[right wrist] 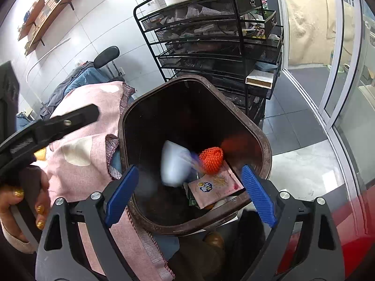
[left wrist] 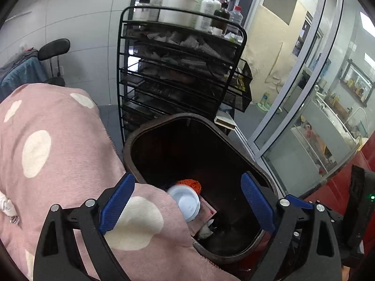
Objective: Collect trash
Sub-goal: 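Grasp the yellow foam net with the left tool while the right tool grasps the foil wrapper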
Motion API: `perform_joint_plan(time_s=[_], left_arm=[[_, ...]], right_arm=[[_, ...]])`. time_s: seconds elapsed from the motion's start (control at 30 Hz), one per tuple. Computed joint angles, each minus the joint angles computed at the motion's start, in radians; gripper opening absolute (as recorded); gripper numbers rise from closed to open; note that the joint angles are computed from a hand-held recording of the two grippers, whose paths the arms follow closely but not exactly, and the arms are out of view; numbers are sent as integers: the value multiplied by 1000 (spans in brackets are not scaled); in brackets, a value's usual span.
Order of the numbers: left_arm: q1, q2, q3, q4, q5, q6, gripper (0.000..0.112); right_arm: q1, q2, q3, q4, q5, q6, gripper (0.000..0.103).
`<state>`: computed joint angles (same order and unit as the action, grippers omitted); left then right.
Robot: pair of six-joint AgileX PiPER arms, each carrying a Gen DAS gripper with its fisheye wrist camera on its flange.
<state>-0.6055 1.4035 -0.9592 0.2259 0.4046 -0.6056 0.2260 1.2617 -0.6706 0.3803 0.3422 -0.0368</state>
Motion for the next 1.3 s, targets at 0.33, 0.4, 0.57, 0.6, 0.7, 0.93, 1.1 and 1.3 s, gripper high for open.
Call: perform_joint_plan(time_s=[0.33, 0.4, 0.57, 0.6, 0.7, 0.93, 1.1, 1.3], left_arm=[[40, -285, 166, 183, 29, -152, 96], [95, -350, 197, 138, 49, -94, 97], [363, -479, 260, -90, 107, 243, 97], [444, -495, 269, -161, 121, 343, 97], [710, -521, 299, -398, 148, 643, 97], [1263, -382, 291, -873, 245, 1297, 96], [1336, -222, 208, -914, 253, 1365, 94], [1382, -67, 109, -990, 324, 1411, 74]], right_arm=[[152, 16, -71, -86, -24, 76, 89], [202, 25, -95, -100, -29, 90, 89], [335, 130, -237, 27, 11, -63, 89], [361, 163, -278, 70, 29, -112, 89], [429, 271, -414, 130, 104, -189, 89], [575, 533, -776, -4, 285, -76, 89], [643, 734, -1082, -110, 450, 22, 89], [664, 1036, -1580, -153, 731, 81, 77]])
